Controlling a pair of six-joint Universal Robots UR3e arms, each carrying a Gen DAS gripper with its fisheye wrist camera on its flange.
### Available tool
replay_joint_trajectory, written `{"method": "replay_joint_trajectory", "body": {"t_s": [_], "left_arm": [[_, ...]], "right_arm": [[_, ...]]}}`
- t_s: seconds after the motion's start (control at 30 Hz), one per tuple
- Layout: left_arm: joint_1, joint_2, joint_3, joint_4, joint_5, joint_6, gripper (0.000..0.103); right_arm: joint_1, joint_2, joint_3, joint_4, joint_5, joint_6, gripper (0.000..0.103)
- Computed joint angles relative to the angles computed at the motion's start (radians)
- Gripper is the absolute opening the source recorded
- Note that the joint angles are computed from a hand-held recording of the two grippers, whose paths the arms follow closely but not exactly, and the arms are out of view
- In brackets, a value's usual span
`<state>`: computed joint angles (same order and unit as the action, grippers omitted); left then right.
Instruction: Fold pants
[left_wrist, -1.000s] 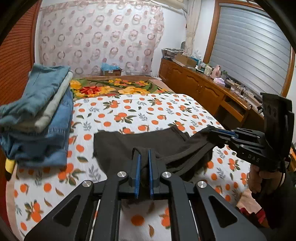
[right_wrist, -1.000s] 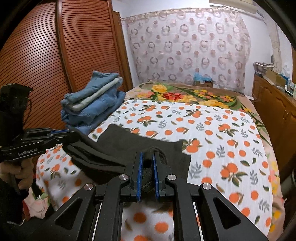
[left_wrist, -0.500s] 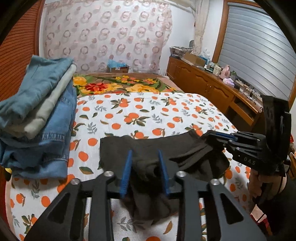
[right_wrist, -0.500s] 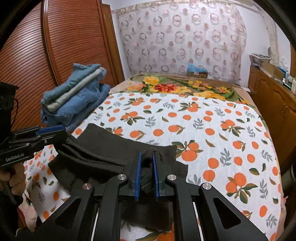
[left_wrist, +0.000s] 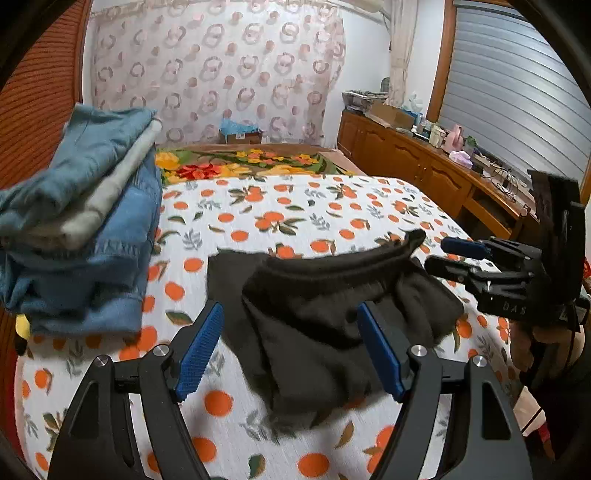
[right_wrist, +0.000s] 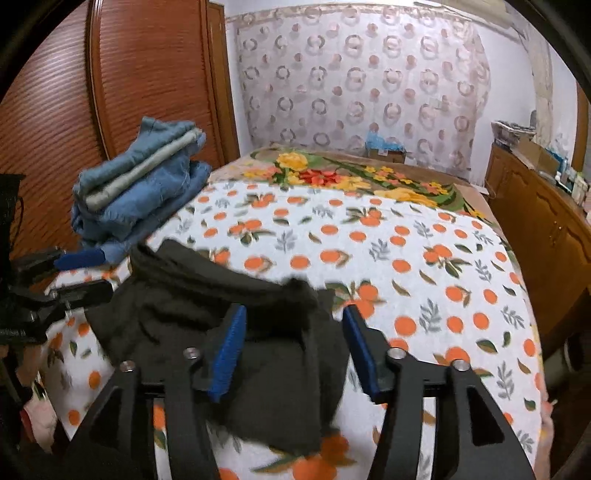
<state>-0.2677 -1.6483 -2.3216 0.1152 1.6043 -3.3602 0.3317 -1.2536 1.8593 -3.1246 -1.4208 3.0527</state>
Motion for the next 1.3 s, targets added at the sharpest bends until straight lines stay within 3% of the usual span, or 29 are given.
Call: {"method": "replay_joint_trajectory", "body": {"t_s": [0.3,0.5,0.73,1.03,1.2,1.3], "left_arm": [[-0.021,-0.062,0.011,-0.034,0.019,-0.016,0.076],[-0.024,-0.092,0.017,-0.045,0.027,-0.020,0.076],[-0.017,-0.119,0.016,-0.038,0.018,-0.024,0.076],[-0.024,-0.094,-0.010,-0.038,0.020,-0.029,0.076],[0.001,-0.008,-0.127,0.038,-0.035,-0.029,0.060],[0.000,0.020,-0.162,0.060,-0.048,-0.021,0.045]], "right_arm": [[0.024,-0.031,0.078,0.061,-0.084,-0.012,0.058],[0.023,-0.049,0.109,0.055,-0.078,-0.008,0.060],[0.009,-0.054,0.131,0.063,-0.075,0.016,0.069],[0.037,-0.040,0.133,0.023,-0.121,0.022,0.070],[0.076,-0.019,0.129,-0.016,-0.182,0.005,0.070],[0.059,-0.028,0.147,-0.025,-0.137,-0.008,0.060]]}}
